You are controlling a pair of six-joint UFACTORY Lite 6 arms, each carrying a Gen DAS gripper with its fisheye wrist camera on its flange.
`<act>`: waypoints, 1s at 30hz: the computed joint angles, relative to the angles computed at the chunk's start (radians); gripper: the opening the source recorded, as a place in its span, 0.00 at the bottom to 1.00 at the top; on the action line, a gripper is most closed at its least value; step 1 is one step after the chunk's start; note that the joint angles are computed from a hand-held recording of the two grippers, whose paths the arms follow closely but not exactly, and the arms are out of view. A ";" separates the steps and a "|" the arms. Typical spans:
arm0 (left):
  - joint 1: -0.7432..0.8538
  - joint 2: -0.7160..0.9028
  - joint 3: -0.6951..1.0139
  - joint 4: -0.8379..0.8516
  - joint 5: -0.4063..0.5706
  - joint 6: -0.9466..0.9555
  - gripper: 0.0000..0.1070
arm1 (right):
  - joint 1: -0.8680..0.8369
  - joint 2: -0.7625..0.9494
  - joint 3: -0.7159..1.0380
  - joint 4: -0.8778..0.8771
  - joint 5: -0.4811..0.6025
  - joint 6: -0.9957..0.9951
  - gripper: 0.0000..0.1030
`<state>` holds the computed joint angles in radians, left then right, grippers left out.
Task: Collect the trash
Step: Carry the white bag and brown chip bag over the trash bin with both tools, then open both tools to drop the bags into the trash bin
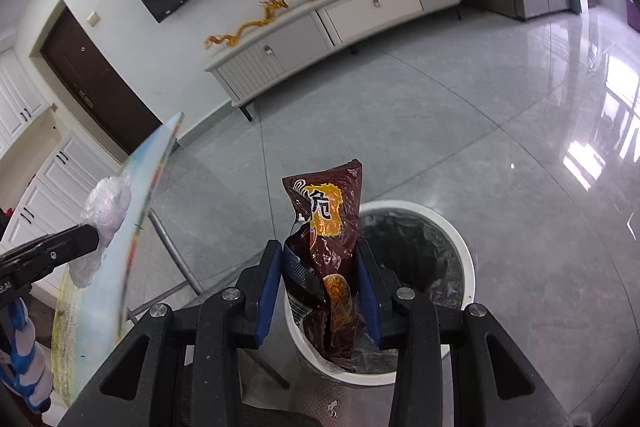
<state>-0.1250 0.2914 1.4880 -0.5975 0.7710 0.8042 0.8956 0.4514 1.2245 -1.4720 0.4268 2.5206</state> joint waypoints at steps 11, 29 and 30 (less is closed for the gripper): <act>-0.127 0.331 0.301 -0.010 0.060 -0.170 0.38 | -0.105 0.096 -0.001 0.022 -0.102 -0.016 0.48; -0.115 0.015 -0.047 0.280 -0.274 -0.378 0.50 | -0.058 0.028 -0.016 0.153 -0.001 -0.103 0.52; -0.104 -0.017 -0.079 0.309 -0.303 -0.407 0.54 | -0.045 0.019 -0.010 0.168 0.016 -0.117 0.53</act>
